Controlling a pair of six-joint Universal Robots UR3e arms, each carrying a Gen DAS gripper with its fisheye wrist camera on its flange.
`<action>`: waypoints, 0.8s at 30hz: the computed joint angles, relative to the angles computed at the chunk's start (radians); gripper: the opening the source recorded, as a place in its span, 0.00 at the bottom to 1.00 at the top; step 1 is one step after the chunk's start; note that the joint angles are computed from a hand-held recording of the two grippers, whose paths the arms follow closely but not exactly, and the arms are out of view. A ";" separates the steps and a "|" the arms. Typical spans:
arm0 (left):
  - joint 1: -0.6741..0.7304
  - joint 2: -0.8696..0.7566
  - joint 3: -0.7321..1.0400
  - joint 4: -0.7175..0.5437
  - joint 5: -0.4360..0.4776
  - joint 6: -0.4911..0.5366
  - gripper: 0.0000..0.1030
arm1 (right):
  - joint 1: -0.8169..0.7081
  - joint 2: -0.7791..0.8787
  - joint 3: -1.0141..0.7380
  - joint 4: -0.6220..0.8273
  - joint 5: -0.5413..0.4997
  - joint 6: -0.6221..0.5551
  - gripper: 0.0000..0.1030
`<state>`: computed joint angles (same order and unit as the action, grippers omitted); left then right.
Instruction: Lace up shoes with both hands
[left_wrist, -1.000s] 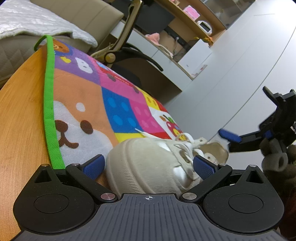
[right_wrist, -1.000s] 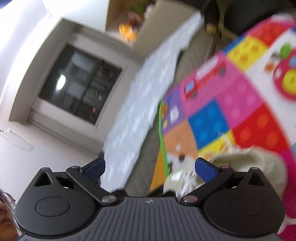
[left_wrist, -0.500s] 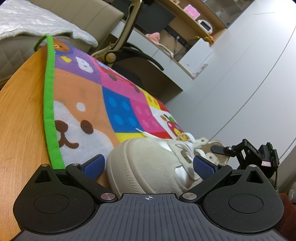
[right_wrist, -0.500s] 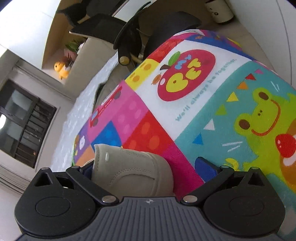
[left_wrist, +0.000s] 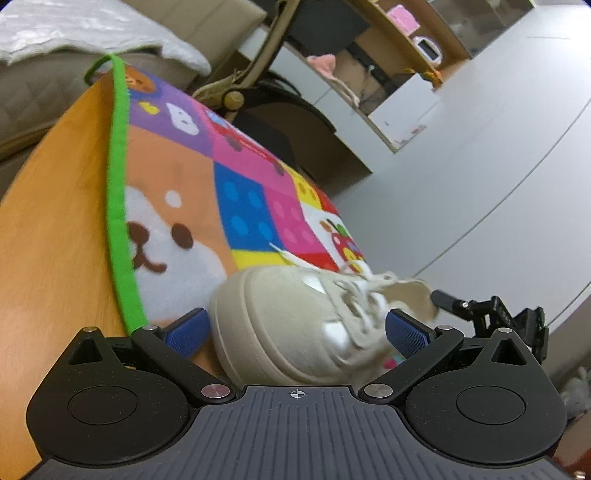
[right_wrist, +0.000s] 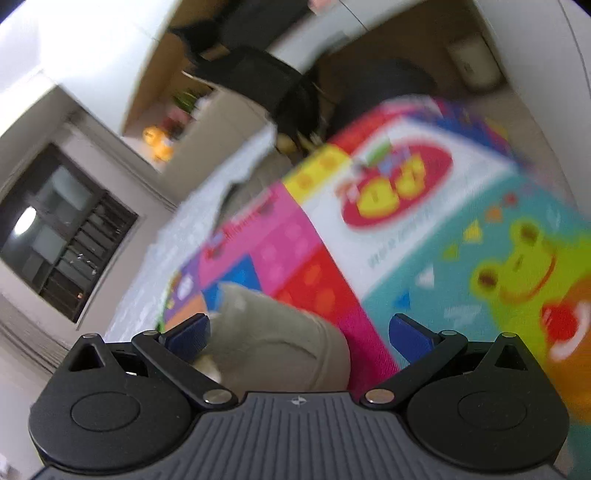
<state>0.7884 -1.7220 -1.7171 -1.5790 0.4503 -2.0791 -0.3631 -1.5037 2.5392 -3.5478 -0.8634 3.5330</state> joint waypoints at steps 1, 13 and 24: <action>0.006 0.020 0.012 -0.032 0.020 -0.017 1.00 | -0.032 -0.024 0.017 -0.001 0.042 -0.024 1.00; -0.133 -0.062 0.034 0.306 0.124 -0.500 1.00 | 0.041 0.329 -0.167 -0.133 0.135 0.063 1.00; -0.365 -0.459 0.613 0.580 0.067 -0.660 1.00 | 0.027 0.014 0.029 0.052 0.127 0.026 1.00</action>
